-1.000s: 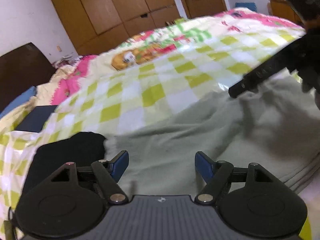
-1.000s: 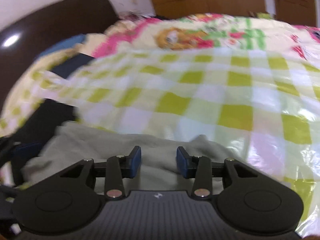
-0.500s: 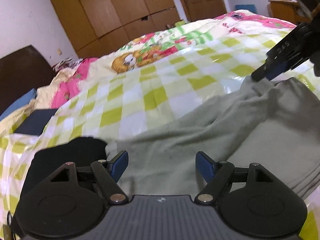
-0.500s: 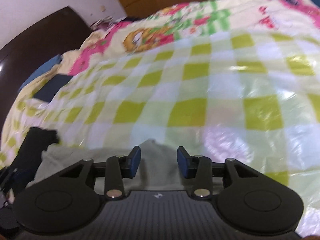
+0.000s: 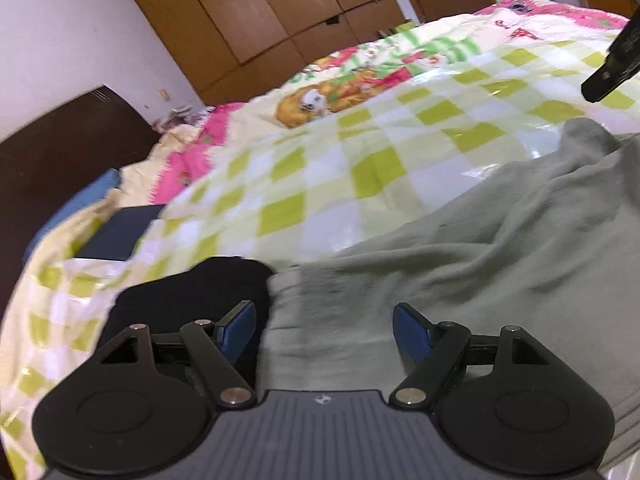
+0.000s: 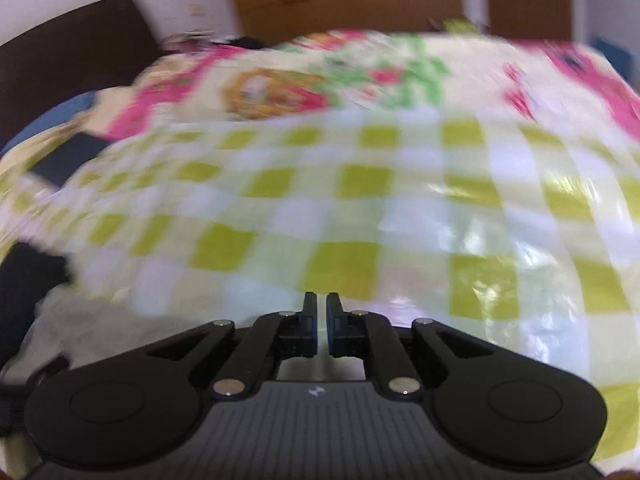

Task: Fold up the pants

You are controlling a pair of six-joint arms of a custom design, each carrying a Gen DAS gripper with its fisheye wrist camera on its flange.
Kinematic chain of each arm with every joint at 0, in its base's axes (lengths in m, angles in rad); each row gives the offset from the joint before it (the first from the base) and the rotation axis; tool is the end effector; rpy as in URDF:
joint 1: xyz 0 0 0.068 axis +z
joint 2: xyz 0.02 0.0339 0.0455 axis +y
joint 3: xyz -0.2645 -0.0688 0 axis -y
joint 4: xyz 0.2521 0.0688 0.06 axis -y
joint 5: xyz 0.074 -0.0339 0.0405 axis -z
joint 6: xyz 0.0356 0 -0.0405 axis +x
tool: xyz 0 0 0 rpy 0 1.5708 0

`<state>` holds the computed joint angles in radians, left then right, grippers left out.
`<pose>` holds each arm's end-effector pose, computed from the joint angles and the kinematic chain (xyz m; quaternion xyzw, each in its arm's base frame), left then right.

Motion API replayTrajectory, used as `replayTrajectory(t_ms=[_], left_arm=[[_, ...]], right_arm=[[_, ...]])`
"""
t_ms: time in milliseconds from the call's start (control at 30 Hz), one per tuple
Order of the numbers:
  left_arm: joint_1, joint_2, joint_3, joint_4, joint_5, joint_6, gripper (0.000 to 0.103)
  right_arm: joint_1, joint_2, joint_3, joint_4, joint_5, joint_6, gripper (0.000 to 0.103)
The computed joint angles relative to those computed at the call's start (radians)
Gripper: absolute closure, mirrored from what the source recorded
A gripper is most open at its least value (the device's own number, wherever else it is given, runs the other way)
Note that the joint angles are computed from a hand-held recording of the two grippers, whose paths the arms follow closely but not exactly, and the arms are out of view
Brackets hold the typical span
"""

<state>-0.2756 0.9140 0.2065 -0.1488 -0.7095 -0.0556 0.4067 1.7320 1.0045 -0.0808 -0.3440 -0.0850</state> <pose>0.1557 -0.0199 0.1284 -0.0243 0.8866 0.2669 0.3771 0.3304 0.1554 0.1740 -0.2843 0.8715 0.2155 0.3364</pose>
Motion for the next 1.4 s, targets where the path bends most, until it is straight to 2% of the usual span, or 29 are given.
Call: replayTrajectory(t_ms=[133, 233, 267, 300, 433, 567, 667, 767, 833, 867, 967, 1033, 1100, 1233, 1333, 1400], left_arm=[[-0.053, -0.161, -0.020, -0.134, -0.028, -0.040, 0.014], [-0.063, -0.132, -0.029, -0.174, -0.019, -0.068, 0.014], [-0.047, -0.093, -0.031, -0.167, 0.002, -0.062, 0.014], [-0.058, -0.078, -0.039, -0.165, -0.016, -0.069, 0.013], [-0.175, -0.135, -0.008, -0.328, -0.097, -0.193, 0.014], [-0.341, -0.051, 0.053, -0.420, -0.165, -0.371, 0.014], [-0.439, 0.039, 0.095, -0.426, -0.179, -0.449, 0.014], [-0.500, 0.151, 0.136, -0.402, -0.187, -0.473, 0.014], [-0.520, 0.192, 0.158, -0.387, -0.189, -0.466, 0.014], [-0.523, 0.202, 0.166, -0.383, -0.188, -0.461, 0.014], [-0.514, 0.225, 0.185, -0.366, -0.179, -0.434, 0.014], [-0.502, 0.238, 0.195, -0.355, -0.178, -0.417, 0.014], [-0.497, 0.227, 0.194, -0.359, -0.178, -0.414, 0.014], [-0.493, 0.204, 0.179, -0.351, -0.169, -0.404, 0.014], [-0.484, 0.225, 0.174, -0.313, -0.162, -0.391, 0.014], [-0.474, 0.231, 0.176, -0.299, -0.155, -0.396, 0.014]], right_arm=[[0.014, -0.123, -0.135, -0.025, -0.115, -0.012, 0.091], [-0.024, -0.142, -0.200, -0.056, -0.106, 0.021, 0.085], [-0.039, -0.147, -0.216, -0.074, -0.072, 0.020, 0.085], [-0.070, -0.169, -0.244, -0.079, -0.048, 0.029, 0.082], [-0.273, -0.305, -0.335, -0.115, -0.168, 0.042, 0.082], [-0.417, -0.332, -0.341, -0.191, -0.202, -0.037, 0.074], [-0.498, -0.243, -0.310, -0.255, -0.323, -0.055, 0.074], [-0.517, -0.150, -0.289, -0.260, -0.417, -0.020, 0.073], [-0.531, -0.082, -0.270, -0.259, -0.498, 0.001, 0.072], [-0.533, -0.046, -0.255, -0.255, -0.532, 0.012, 0.068], [-0.522, 0.039, -0.221, -0.200, -0.582, 0.070, 0.066], [-0.523, 0.076, -0.190, -0.225, -0.632, 0.087, 0.066], [-0.539, 0.070, -0.181, -0.258, -0.654, 0.057, 0.066], [-0.585, 0.072, -0.165, -0.305, -0.630, 0.011, 0.063], [-0.567, 0.124, -0.148, -0.262, -0.647, 0.081, 0.065], [-0.531, 0.149, -0.148, -0.210, -0.688, 0.134, 0.063]])
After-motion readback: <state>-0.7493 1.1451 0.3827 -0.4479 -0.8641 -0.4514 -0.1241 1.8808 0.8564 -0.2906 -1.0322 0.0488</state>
